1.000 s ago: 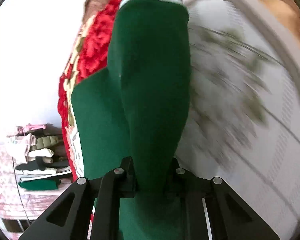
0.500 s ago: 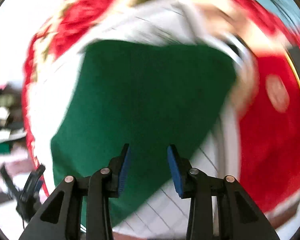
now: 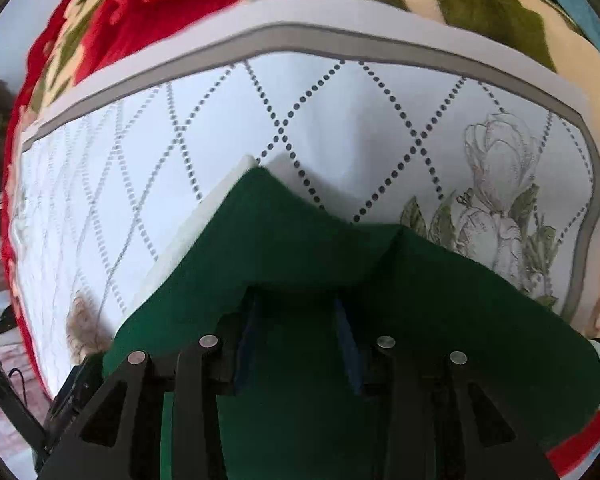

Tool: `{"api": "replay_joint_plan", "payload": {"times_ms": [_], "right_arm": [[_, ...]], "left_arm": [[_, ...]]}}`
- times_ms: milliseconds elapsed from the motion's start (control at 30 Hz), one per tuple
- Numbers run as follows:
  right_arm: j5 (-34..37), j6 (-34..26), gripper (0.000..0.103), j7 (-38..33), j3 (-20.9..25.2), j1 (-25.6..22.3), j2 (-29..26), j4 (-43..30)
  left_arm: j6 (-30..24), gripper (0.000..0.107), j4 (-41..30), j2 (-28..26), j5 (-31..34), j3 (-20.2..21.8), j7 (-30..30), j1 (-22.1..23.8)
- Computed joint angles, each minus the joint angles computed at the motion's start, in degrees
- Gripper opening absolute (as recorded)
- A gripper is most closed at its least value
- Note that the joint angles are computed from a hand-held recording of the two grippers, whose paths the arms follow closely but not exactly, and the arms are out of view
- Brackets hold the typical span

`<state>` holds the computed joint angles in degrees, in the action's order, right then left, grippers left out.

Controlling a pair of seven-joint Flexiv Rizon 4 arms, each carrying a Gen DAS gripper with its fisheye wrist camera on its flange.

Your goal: Fold large clothes

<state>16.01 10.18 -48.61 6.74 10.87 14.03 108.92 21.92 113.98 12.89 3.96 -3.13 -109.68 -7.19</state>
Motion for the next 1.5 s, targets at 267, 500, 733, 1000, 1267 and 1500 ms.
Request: {"api": "replay_joint_plan", "payload": {"times_ms": [267, 500, 733, 1000, 1267, 1500], "right_arm": [[2.26, 3.4, 0.042, 7.63, -0.76, -5.29, 23.85, 9.53], [6.26, -1.41, 0.0, 17.65, -6.53, -12.42, 34.03, 23.18], [5.74, 0.31, 0.082, 15.4, -6.44, -10.98, 41.08, 21.21], [22.61, 16.84, 0.079, 9.28, -7.93, -6.99, 45.57, 35.18], [36.17, 42.51, 0.083, -2.27, -9.89, 5.3, 37.55, 38.53], [43.07, 56.08, 0.022, -11.82, -12.74, 15.16, 34.37, 34.14]], "left_arm": [[-6.55, 0.103, -2.07, 9.2, 3.33, -2.33, -3.18, -0.21], [-9.78, 0.103, 1.45, 8.14, 2.95, -4.69, -5.08, -2.6], [-7.86, 0.103, -0.01, 8.19, 2.42, -6.8, -4.92, -5.53], [-2.38, 0.103, 6.2, 7.43, -0.95, -3.89, -5.88, -6.43], [1.36, 0.103, 7.97, 7.57, -1.27, -3.59, -4.45, -6.15], [7.86, 0.103, 7.89, 5.07, -0.7, -3.82, -1.27, -6.32]]}}
